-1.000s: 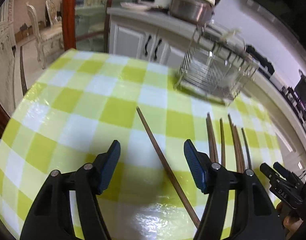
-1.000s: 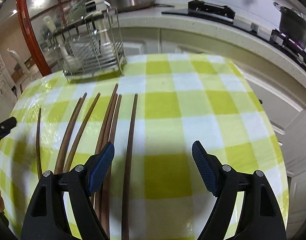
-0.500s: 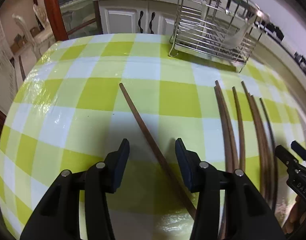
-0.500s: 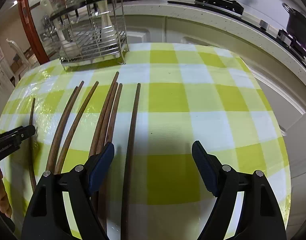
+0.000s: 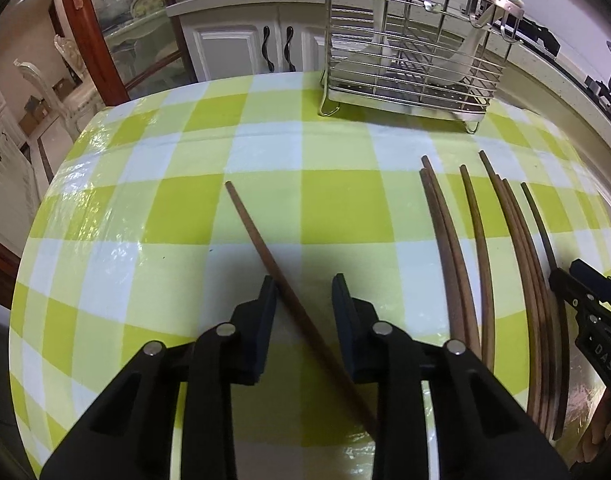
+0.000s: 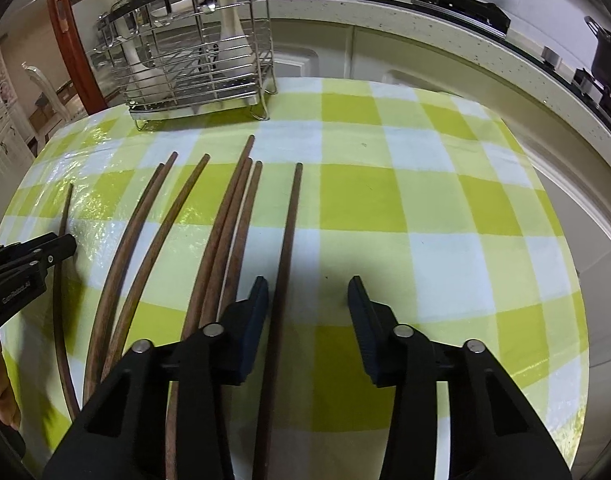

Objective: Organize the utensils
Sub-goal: 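Grasp a wooden chopstick with the left tool while the right tool grasps another chopstick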

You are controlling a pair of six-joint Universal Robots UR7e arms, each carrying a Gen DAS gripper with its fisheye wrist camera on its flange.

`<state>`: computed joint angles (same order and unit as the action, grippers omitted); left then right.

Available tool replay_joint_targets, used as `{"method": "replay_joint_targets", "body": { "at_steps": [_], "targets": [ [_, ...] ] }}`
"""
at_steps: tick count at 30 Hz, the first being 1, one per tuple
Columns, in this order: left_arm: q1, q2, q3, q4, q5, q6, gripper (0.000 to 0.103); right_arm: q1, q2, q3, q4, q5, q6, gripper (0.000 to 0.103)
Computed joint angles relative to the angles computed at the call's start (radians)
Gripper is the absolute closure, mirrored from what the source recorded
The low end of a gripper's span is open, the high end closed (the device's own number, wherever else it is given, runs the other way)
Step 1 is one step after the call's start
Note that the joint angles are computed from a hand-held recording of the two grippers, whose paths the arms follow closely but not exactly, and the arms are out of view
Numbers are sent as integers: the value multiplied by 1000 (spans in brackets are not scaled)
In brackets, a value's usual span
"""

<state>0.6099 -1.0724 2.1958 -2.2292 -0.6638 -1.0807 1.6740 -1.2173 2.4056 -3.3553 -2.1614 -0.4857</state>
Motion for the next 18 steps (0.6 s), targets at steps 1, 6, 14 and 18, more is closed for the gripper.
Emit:
{"method": "replay_joint_targets", "body": {
  "at_steps": [1,6,14,18],
  "targets": [
    [-2,0,1,-1,0,1,79,0,-1,1,-1,6,-3,71],
    [0,-9,10,-22,1,2,92,-5,-1,9,-20,25,-16,86],
    [2,-24,28,-53,-3,16,95,-20,-11,9,-18,46,-13,93],
    [4,-32,44,-95,-10,31,96,-25,-17,10,-13,57,-11,94]
  ]
}}
